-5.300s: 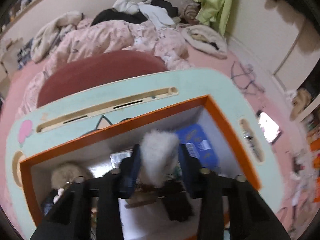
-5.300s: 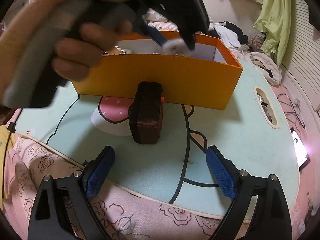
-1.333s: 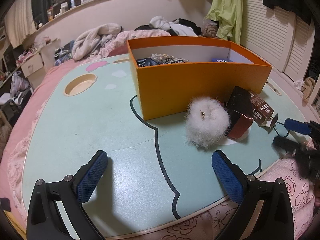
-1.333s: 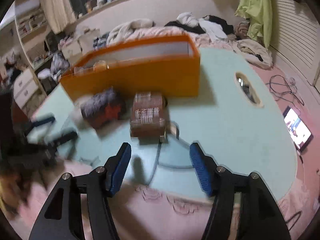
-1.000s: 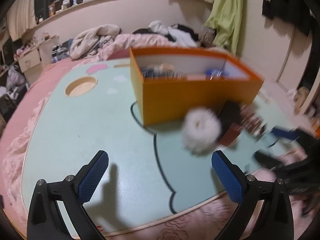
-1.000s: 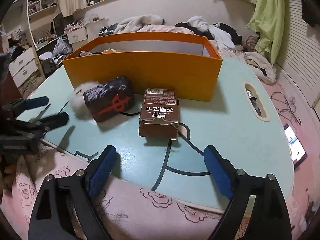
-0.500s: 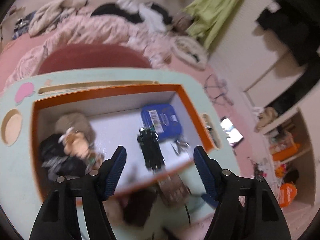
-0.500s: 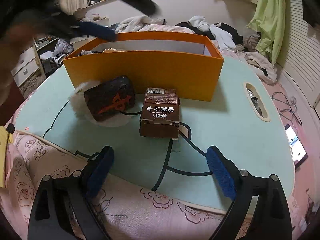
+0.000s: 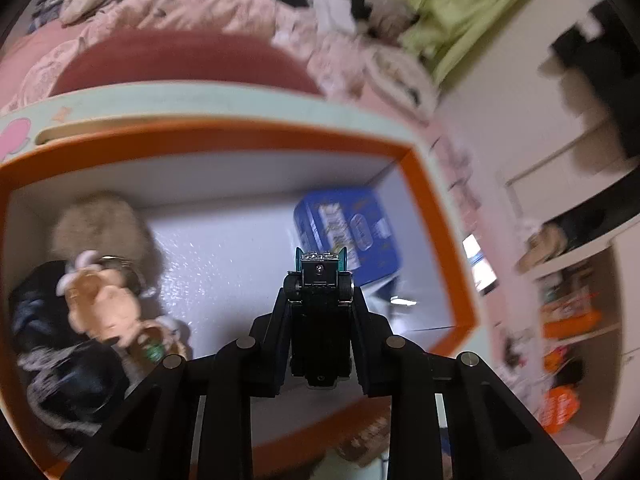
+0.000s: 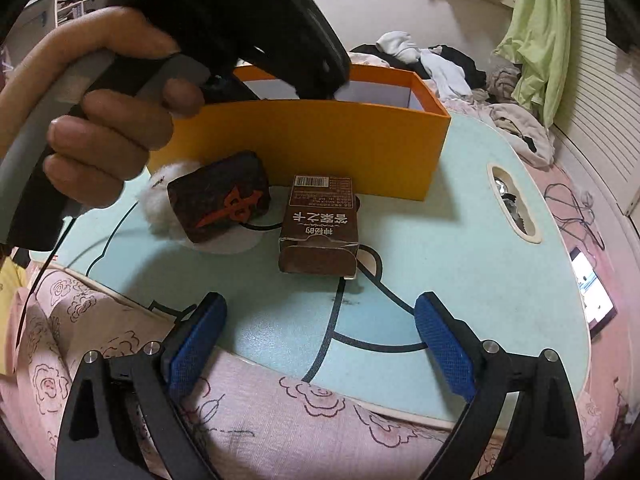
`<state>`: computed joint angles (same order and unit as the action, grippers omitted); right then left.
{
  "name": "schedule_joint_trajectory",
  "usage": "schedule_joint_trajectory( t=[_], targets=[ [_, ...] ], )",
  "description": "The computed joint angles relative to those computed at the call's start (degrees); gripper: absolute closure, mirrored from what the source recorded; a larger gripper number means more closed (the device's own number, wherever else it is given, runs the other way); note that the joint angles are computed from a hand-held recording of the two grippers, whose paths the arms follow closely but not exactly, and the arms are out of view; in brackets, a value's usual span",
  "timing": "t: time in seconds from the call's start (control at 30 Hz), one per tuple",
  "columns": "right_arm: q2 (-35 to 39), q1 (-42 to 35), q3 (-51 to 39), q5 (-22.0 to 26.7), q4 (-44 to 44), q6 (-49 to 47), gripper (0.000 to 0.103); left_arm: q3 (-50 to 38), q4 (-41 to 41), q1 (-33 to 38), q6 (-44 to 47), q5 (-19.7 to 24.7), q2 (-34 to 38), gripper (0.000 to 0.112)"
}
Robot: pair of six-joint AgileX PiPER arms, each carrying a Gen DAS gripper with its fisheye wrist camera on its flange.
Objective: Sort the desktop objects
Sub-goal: 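Grasp the dark green toy car in the box with the left gripper, place it on the table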
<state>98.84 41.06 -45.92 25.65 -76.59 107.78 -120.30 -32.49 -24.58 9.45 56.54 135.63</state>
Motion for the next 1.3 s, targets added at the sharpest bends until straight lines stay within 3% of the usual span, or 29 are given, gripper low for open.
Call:
schedule_joint_trajectory(
  t=[0.1,0.23,0.4,0.5,0.6,0.8,0.9,0.97,1.1,1.17,1.2,1.3],
  targets=[
    [0.0,-0.1,0.1,-0.1,-0.1,0.0,0.008,15.0,-9.8,2.7,11.4,-7.6,-10.4,0.087],
    [-0.1,-0.2,0.1,-0.1,-0.2,0.0,0.008,31.8,-25.1,8.8,29.0,-7.4,-23.9,0.087],
    [-0.2,-0.4,0.2,-0.3,-0.2,-0.1,0.007,48.0,-27.8,17.1,39.7,-10.3,-34.9,0.087],
    [-0.2,-0.5,0.2,-0.4,-0.4,-0.1,0.007,52.5,-21.8,20.1,36.8,-15.7,-35.1,0.087],
    [-0.2,-0.6,0.3,-0.5,-0.4,-0.1,0.007,51.9,-18.5,19.9,33.5,-17.4,-29.6,0.087],
    [-0.3,-0.5,0.4,-0.4,-0.3,-0.1,0.006,48.0,-25.4,14.8,37.1,-14.4,-23.0,0.087],
    [-0.3,-0.4,0.3,-0.3,-0.1,-0.2,0.006,48.3,-28.4,12.8,38.4,-15.5,-23.1,0.070],
    [-0.3,-0.4,0.3,-0.3,-0.1,-0.2,0.006,51.6,-33.0,13.7,42.1,-17.1,-24.8,0.043],
    [-0.4,-0.5,0.4,-0.4,-0.2,-0.2,0.006,59.8,-38.9,16.7,50.8,-21.2,-31.1,0.039],
    [-0.4,-0.5,0.4,-0.4,-0.3,-0.1,0.006,63.8,-39.6,16.7,54.6,-23.6,-34.2,0.030],
    [-0.4,-0.6,0.5,-0.5,-0.4,-0.1,0.006,65.1,-39.1,15.5,55.5,-26.4,-35.2,0.027],
    [-0.5,-0.6,0.6,-0.5,-0.4,0.0,0.006,68.5,-27.8,6.5,49.9,-42.9,-36.4,0.013]
  ],
)
